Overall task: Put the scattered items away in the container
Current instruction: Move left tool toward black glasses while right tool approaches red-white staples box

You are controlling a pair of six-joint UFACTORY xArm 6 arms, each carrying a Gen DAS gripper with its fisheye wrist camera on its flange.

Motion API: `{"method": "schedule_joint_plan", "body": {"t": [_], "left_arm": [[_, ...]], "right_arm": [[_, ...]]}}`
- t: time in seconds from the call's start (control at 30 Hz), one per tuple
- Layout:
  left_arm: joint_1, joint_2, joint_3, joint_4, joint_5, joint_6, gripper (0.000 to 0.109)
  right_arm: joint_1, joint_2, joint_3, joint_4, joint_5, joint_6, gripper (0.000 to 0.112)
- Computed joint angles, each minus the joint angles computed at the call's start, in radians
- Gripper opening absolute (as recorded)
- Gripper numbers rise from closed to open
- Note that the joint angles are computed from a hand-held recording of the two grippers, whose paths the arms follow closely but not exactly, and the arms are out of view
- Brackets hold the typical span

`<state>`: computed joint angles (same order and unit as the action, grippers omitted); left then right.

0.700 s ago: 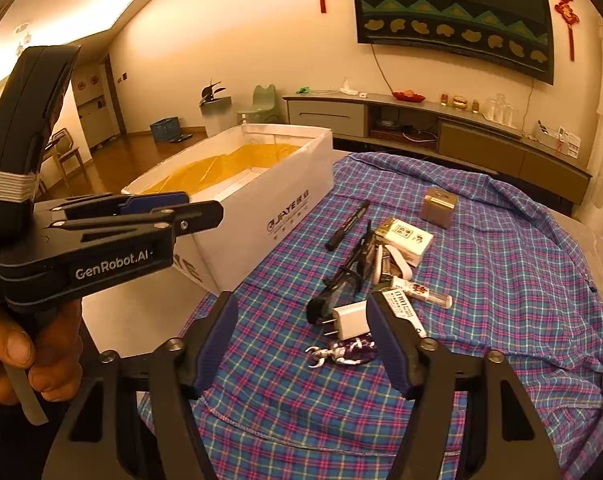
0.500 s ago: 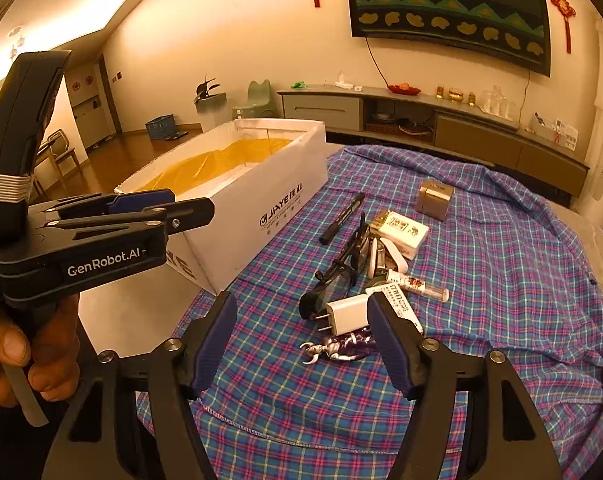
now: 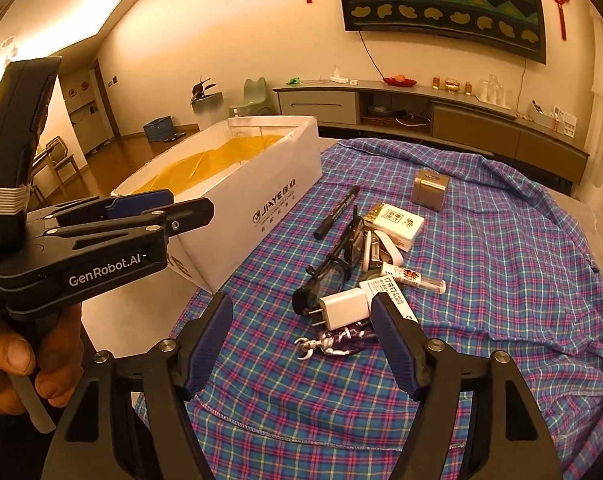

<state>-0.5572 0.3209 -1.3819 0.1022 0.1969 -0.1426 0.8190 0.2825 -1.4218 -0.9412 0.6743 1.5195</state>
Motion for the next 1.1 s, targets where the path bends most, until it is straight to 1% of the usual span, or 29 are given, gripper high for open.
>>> {"method": "schedule_joint_plan", "body": {"t": [0.17, 0.27, 0.43, 0.6, 0.67, 0.7, 0.73, 0.77, 0.8, 0.83, 0.87, 0.93, 0.97, 1.03, 1.1], "left_arm": [[-0.015, 0.005, -0.004, 0.01, -0.001, 0.017, 0.05], [-0.018, 0.011, -0.008, 0.0, 0.001, 0.028, 0.05], [-0.021, 0.017, -0.013, -0.038, -0.002, 0.062, 0.05], [-0.025, 0.032, -0.025, -0.087, 0.005, 0.104, 0.05], [-0.027, 0.034, -0.023, -0.117, -0.005, 0.134, 0.05], [-0.026, 0.038, -0.028, -0.102, -0.001, 0.122, 0.05], [-0.028, 0.042, -0.032, -0.121, 0.003, 0.137, 0.05], [-0.033, 0.043, -0.031, -0.169, -0.004, 0.182, 0.05], [-0.034, 0.047, -0.031, -0.174, -0.013, 0.19, 0.05], [-0.034, 0.057, -0.042, -0.151, -0.004, 0.172, 0.05], [-0.037, 0.065, -0.055, -0.17, 0.012, 0.187, 0.05], [-0.048, 0.083, -0.081, -0.304, 0.04, 0.294, 0.05], [-0.052, 0.09, -0.091, -0.339, 0.049, 0.323, 0.05], [-0.054, 0.113, -0.121, -0.361, 0.082, 0.331, 0.05], [-0.056, 0.131, -0.14, -0.419, 0.092, 0.374, 0.05]], "right_arm": [[-0.011, -0.028, 0.034, -0.012, -0.019, 0.024, 0.073], [-0.024, -0.041, 0.055, -0.012, -0.046, 0.044, 0.074], [-0.045, -0.048, 0.08, 0.005, -0.092, 0.061, 0.074], [-0.061, -0.045, 0.095, 0.021, -0.114, 0.062, 0.074], [-0.068, -0.047, 0.103, 0.023, -0.127, 0.067, 0.074], [-0.072, -0.049, 0.109, 0.024, -0.133, 0.071, 0.074], [-0.076, -0.051, 0.114, 0.027, -0.136, 0.072, 0.074], [-0.08, -0.053, 0.12, 0.031, -0.142, 0.075, 0.074], [-0.086, -0.057, 0.131, 0.031, -0.156, 0.084, 0.074], [-0.092, -0.061, 0.14, 0.029, -0.167, 0.092, 0.074], [-0.096, -0.066, 0.149, 0.029, -0.172, 0.098, 0.074], [-0.106, -0.074, 0.168, 0.034, -0.181, 0.103, 0.074], [-0.111, -0.079, 0.178, 0.03, -0.186, 0.11, 0.074], [-0.124, -0.087, 0.199, 0.033, -0.193, 0.12, 0.074], [-0.138, -0.094, 0.222, 0.039, -0.207, 0.132, 0.074]]}}
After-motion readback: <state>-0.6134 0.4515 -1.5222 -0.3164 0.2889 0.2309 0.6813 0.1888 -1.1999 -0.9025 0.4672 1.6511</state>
